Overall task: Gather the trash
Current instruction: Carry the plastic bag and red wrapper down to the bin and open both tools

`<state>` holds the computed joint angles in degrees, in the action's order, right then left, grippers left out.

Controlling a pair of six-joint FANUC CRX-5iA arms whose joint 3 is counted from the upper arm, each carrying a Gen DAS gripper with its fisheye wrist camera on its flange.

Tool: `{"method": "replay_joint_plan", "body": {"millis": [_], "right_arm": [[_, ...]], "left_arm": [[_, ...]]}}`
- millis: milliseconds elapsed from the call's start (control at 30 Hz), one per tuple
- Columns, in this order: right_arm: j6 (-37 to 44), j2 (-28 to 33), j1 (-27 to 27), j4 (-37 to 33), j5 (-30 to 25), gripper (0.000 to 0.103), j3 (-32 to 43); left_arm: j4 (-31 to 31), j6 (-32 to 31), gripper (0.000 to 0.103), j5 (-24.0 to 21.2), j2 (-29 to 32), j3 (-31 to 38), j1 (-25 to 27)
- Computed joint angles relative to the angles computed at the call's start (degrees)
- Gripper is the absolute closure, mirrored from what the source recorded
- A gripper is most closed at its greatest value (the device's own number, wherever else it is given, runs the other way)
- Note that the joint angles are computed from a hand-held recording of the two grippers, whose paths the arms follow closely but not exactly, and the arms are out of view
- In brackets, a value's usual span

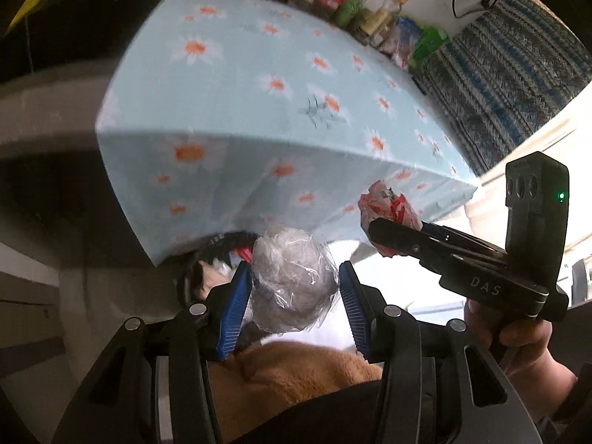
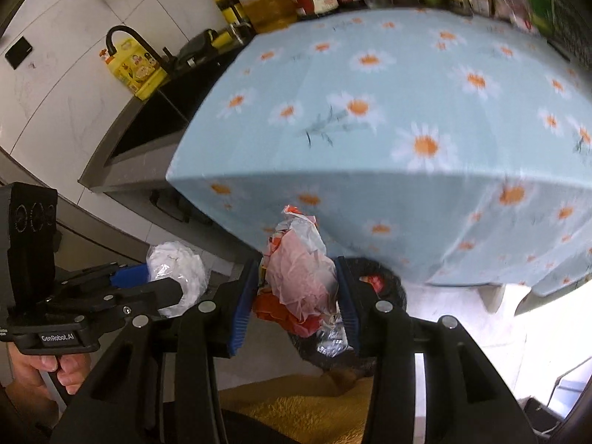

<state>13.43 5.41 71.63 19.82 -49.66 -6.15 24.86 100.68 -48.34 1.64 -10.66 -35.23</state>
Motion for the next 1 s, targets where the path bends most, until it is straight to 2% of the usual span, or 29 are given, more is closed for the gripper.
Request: {"method": "replay_joint_plan", "body": {"millis": [433,500,533,567,700,1000], "right_arm": [[2.4,-1.1,-2.2,-5.9,3.0,0.058,-1.8],[3.2,-1.4,-2.7,-6.8,4.4,0.053,-2.1],[3.0,-1.6,-2.9,-6.6,4.7,0.05,-2.3],[2.5,-1.8,-3.0,-6.1,5.1,0.045,-2.6],[0.4,-3.3,-4.3,-5.9,8.3,0.043,-4.5],[0.8,-4.9,-5.5,-6.3,9.1,0.043,-6.1]], "left_arm": [[0.4,-0.5,0.056,-5.1,5.7,3.8,-0.8],[-0.8,0.7,0.048,-6.9,6.7,5.2,-1.1],[-1.4,1.5,0.032,-7.3,7.2,5.9,-1.3],[-1.4,2.2,0.028,-6.9,7.1,5.7,-1.3],[-2.9,4.0,0.028,-7.6,7.8,6.9,-1.4],[-4.8,6.6,0.028,-8.6,8.3,8.8,-1.5]]}}
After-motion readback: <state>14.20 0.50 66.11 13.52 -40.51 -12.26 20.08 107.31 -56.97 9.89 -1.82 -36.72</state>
